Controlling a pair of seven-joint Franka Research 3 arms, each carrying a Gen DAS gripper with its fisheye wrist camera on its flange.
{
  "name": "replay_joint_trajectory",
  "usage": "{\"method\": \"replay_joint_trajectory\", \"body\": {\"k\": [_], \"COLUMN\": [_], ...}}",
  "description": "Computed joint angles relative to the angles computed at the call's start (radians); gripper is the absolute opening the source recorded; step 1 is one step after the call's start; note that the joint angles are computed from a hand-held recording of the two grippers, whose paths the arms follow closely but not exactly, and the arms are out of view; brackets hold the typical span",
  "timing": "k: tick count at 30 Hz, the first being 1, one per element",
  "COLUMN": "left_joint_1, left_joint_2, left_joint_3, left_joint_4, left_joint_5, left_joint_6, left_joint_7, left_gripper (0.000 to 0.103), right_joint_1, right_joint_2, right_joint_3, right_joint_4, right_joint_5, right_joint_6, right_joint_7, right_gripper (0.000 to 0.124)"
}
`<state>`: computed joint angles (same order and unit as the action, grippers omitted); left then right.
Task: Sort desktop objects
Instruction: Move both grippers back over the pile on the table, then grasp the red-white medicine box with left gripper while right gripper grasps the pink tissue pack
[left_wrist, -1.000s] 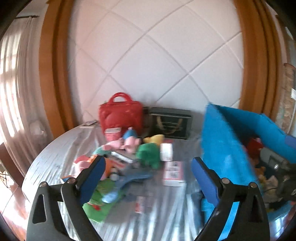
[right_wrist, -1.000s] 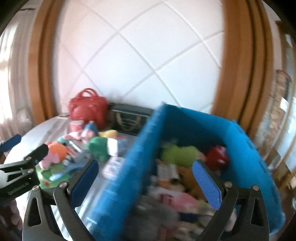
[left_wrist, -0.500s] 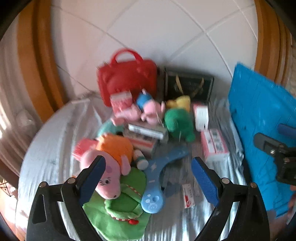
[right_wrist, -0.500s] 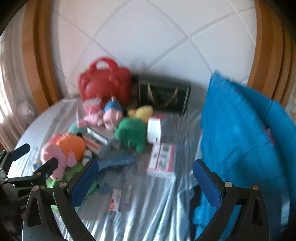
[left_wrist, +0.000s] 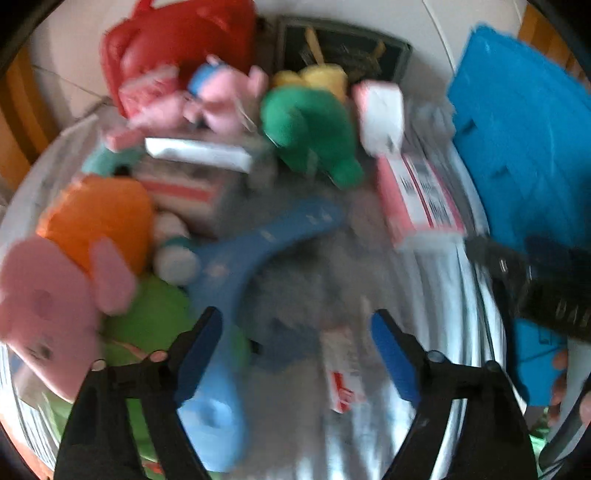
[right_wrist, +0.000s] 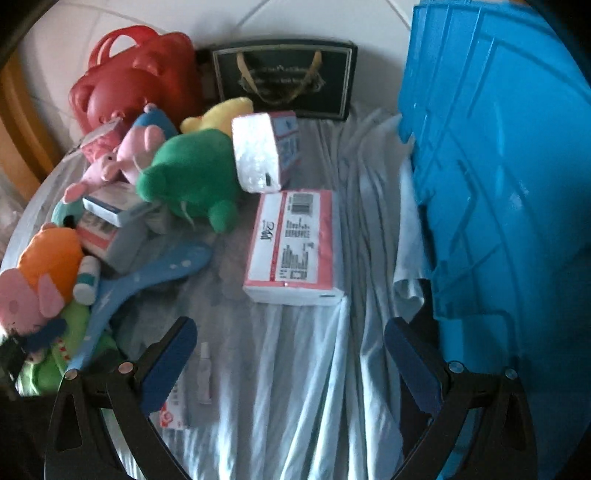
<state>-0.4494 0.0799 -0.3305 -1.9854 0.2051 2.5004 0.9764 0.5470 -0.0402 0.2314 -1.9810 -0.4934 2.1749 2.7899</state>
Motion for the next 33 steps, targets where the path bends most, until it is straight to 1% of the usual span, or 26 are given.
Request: {"method": "replay_joint_trajectory", "body": {"k": [2, 4, 5, 6, 7, 8, 9, 10, 11, 13, 15, 18, 19, 20, 21, 24, 25, 26, 28, 29, 30, 31, 33], "left_joint_1": [-0.011, -0.02, -0.027, -0.037, -0.046, -0.056, -0.061, -0.064, -0.059, -0.052, -0.042, -0.012, -0.021, -0.038, -0.043, -0.024, -0.026, -0.015, -0.016, -0.018, -0.02, -0.022, -0.017], "left_joint_2": [0.04, 0.071, 0.081, 0.087, 0.093, 0.103, 0.113, 0.124, 0.124, 0.132, 0.133, 0.137, 0.138, 0.146, 0.161, 0.208, 0.217, 0.22, 0.234, 0.24, 0.239, 0.252, 0.244], "left_joint_3": [-0.015, -0.019, -0.019, -0.017, -0.015, -0.013, -0.011, -0.01, -0.008, -0.007, -0.002, -0.002, 0.013, 0.034, 0.045, 0.051, 0.056, 0.055, 0.056, 0.055, 0.055, 0.054, 0.05], "left_joint_4": [0.017, 0.028, 0.031, 0.03, 0.032, 0.039, 0.048, 0.057, 0.051, 0.064, 0.075, 0.1, 0.109, 0.134, 0.166, 0.239, 0.248, 0.249, 0.261, 0.264, 0.261, 0.279, 0.27], "left_joint_5": [-0.037, -0.042, -0.028, -0.001, 0.03, 0.063, 0.079, 0.089, 0.086, 0.073, 0.067, 0.001, 0.047, 0.122, 0.166, 0.169, 0.181, 0.171, 0.168, 0.172, 0.173, 0.171, 0.156], "left_joint_6": [-0.028, -0.056, -0.07, -0.076, -0.081, -0.091, -0.102, -0.113, -0.088, -0.085, -0.062, -0.029, -0.011, -0.013, -0.019, -0.019, -0.017, -0.011, -0.011, -0.011, -0.013, -0.022, -0.017], "left_joint_7": [0.028, 0.04, 0.035, 0.024, 0.018, 0.012, 0.01, 0.011, 0.009, 0.025, 0.028, 0.057, 0.026, -0.019, -0.038, -0.018, -0.023, -0.009, -0.023, -0.022, -0.023, -0.019, -0.014], "left_gripper": [0.062, 0.06, 0.058, 0.052, 0.049, 0.042, 0.03, 0.027, 0.026, 0.026, 0.026, 0.025, 0.025, 0.025, 0.025, 0.025, 0.025, 0.025, 0.025, 0.025, 0.025, 0.025, 0.025], "right_joint_1": [-0.005, -0.011, -0.012, -0.013, -0.014, -0.014, -0.015, -0.017, -0.019, -0.024, -0.029, -0.037, -0.039, -0.04, -0.041, -0.037, -0.033, -0.028, -0.019, -0.016, -0.015, -0.01, 0.002], "right_joint_2": [-0.007, -0.01, -0.011, -0.009, -0.006, -0.006, -0.005, -0.003, -0.001, 0.0, 0.004, 0.022, 0.032, 0.044, 0.06, 0.123, 0.147, 0.163, 0.199, 0.213, 0.227, 0.238, 0.239], "right_joint_3": [-0.007, -0.009, -0.008, -0.007, -0.007, -0.007, -0.008, -0.01, -0.012, -0.017, -0.021, -0.029, -0.032, -0.036, -0.041, -0.06, -0.068, -0.076, -0.092, -0.099, -0.106, -0.112, -0.123], "right_joint_4": [-0.021, -0.042, -0.052, -0.058, -0.062, -0.071, -0.076, -0.082, -0.084, -0.092, -0.093, -0.076, -0.067, -0.055, -0.039, 0.02, 0.045, 0.062, 0.096, 0.107, 0.117, 0.127, 0.13], "right_joint_5": [0.019, 0.028, 0.029, 0.03, 0.035, 0.039, 0.045, 0.051, 0.057, 0.068, 0.07, 0.063, 0.06, 0.057, 0.055, 0.059, 0.058, 0.059, 0.064, 0.069, 0.078, 0.083, 0.075], "right_joint_6": [0.022, 0.05, 0.059, 0.064, 0.072, 0.08, 0.088, 0.095, 0.096, 0.109, 0.119, 0.137, 0.142, 0.147, 0.149, 0.137, 0.119, 0.105, 0.084, 0.085, 0.086, 0.078, 0.075], "right_joint_7": [-0.023, -0.035, -0.041, -0.047, -0.052, -0.053, -0.055, -0.058, -0.059, -0.059, -0.059, -0.053, -0.05, -0.05, -0.052, -0.066, -0.071, -0.079, -0.09, -0.096, -0.107, -0.113, -0.106], "right_gripper": [0.103, 0.102, 0.101, 0.1, 0.1, 0.099, 0.099, 0.097, 0.094, 0.09, 0.089, 0.089, 0.089, 0.089, 0.089, 0.089, 0.089, 0.093, 0.1, 0.099, 0.097, 0.087, 0.084]}}
